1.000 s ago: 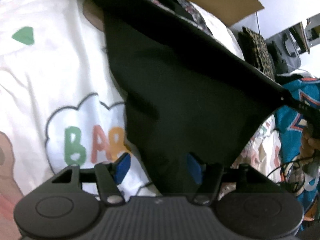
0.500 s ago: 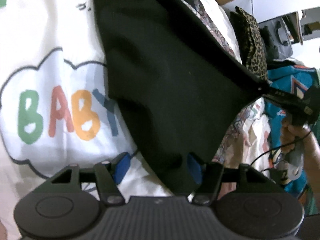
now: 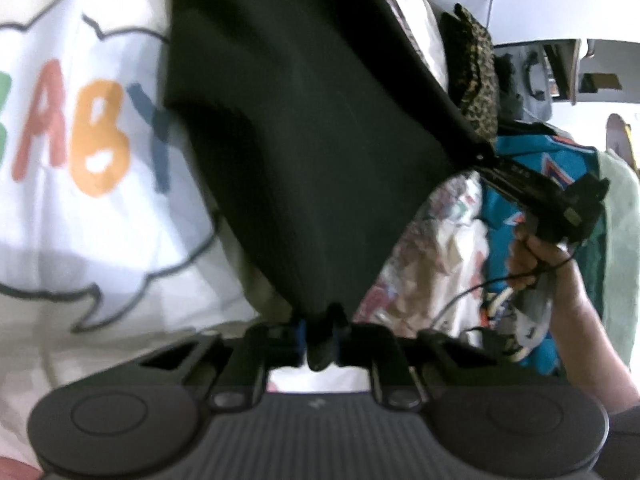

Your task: Fold clothes

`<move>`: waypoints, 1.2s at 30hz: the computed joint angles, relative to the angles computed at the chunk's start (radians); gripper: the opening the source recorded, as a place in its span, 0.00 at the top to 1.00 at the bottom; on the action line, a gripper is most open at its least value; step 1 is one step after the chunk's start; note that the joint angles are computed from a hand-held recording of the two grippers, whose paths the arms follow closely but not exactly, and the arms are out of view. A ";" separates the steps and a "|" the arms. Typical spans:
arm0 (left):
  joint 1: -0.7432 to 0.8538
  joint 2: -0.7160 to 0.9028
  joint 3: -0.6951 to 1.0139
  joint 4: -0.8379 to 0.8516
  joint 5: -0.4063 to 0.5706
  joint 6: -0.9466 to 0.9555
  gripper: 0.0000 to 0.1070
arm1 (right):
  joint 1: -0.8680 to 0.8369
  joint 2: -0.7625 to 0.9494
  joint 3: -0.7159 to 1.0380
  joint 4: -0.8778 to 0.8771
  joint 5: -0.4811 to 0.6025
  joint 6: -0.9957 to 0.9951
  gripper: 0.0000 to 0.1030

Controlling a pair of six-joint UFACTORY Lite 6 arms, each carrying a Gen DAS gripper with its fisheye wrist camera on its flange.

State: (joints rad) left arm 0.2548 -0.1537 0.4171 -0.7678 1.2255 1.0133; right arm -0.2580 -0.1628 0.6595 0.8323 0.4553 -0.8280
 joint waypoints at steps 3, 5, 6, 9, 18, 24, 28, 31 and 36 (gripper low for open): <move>-0.043 -0.025 -0.004 -0.014 0.014 -0.013 0.95 | 0.005 -0.026 0.005 -0.044 0.012 0.016 0.99; -0.046 -0.035 -0.003 -0.025 0.031 -0.020 0.97 | 0.000 -0.042 0.005 -0.061 0.024 0.025 0.99; -0.046 -0.037 -0.001 -0.029 0.037 -0.023 0.97 | -0.006 -0.048 0.006 -0.063 0.030 0.026 0.99; -0.051 -0.041 0.010 -0.038 0.063 -0.027 0.98 | -0.029 -0.069 0.001 -0.071 0.044 0.033 0.99; -0.136 0.031 0.020 -0.130 0.043 0.016 0.98 | -0.146 -0.043 0.016 -0.090 0.060 0.020 0.99; -0.222 0.040 0.018 -0.129 -0.023 0.001 0.98 | -0.200 -0.020 -0.001 -0.070 0.070 -0.028 0.99; -0.253 0.045 0.015 -0.111 -0.068 -0.006 0.98 | -0.222 -0.005 -0.025 -0.062 0.072 -0.063 0.99; -0.257 0.053 0.011 -0.113 -0.081 -0.004 0.98 | -0.211 -0.003 -0.037 -0.097 0.046 -0.051 0.94; -0.264 0.054 0.003 -0.143 -0.079 -0.009 0.97 | -0.199 -0.054 -0.056 -0.131 0.016 -0.064 0.79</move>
